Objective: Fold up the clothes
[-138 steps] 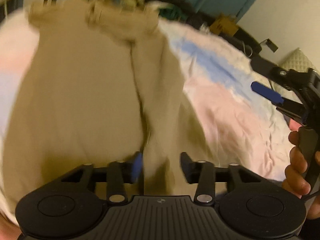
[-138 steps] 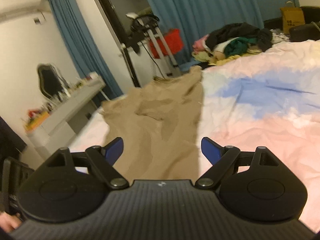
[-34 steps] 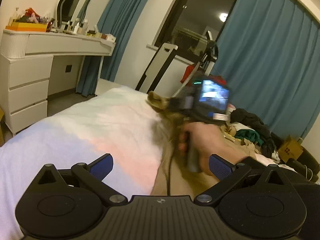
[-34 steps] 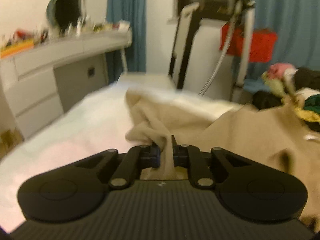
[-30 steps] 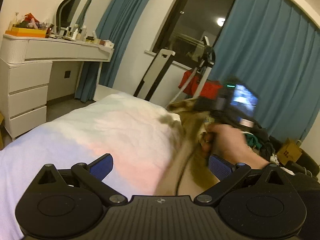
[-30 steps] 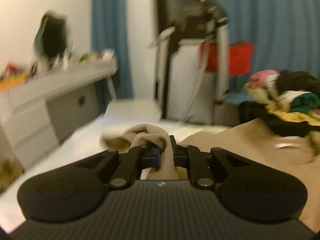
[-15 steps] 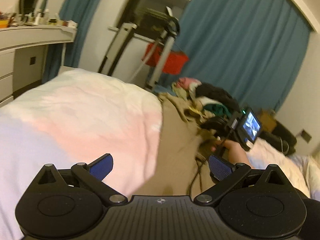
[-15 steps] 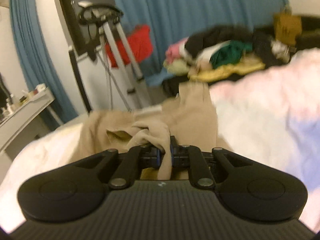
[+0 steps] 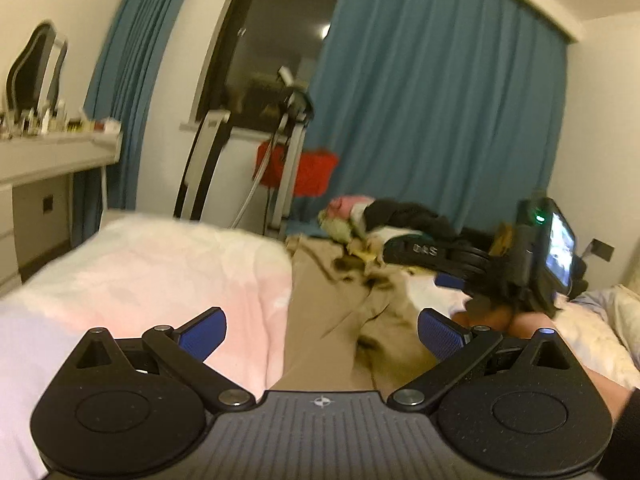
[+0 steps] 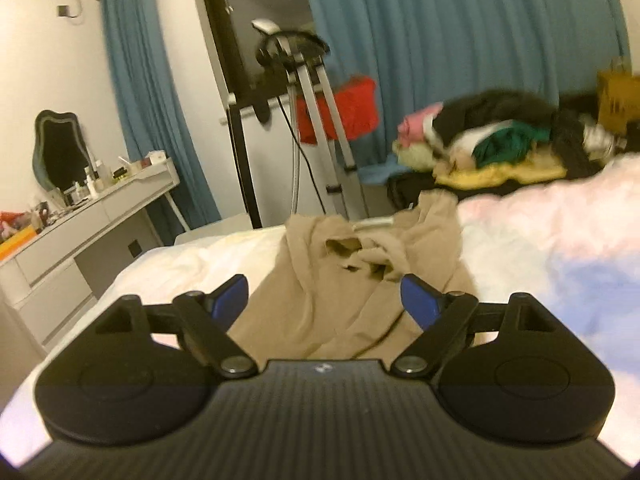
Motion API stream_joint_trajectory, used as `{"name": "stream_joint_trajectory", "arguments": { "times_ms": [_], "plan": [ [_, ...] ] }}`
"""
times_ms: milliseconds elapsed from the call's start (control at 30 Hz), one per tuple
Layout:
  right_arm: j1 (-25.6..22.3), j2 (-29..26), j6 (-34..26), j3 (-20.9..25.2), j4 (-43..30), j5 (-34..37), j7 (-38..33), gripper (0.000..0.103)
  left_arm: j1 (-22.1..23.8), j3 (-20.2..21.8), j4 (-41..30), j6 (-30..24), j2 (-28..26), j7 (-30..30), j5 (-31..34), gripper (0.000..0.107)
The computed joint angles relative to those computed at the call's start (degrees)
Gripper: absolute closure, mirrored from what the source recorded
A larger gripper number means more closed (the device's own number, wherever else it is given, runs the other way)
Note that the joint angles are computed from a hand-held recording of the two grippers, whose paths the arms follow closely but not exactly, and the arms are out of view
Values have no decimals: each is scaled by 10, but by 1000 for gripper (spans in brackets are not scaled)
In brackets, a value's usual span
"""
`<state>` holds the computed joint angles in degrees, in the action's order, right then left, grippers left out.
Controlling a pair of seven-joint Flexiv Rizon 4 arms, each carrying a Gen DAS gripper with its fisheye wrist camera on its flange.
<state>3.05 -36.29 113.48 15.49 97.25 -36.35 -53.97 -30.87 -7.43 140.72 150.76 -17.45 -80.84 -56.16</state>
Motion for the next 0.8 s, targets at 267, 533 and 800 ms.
{"name": "stream_joint_trajectory", "arguments": {
  "times_ms": [267,533,800],
  "plan": [
    [-27,141,92,-23,187,27,19,18,-38,-19,23,11,18,27,-47,4],
    [-27,262,133,-64,342,23,30,18,-67,-31,15,46,0,95,-79,4],
    [-47,273,172,-91,385,-47,103,18,-71,-41,13,7,7,107,-147,4]
  ]
}}
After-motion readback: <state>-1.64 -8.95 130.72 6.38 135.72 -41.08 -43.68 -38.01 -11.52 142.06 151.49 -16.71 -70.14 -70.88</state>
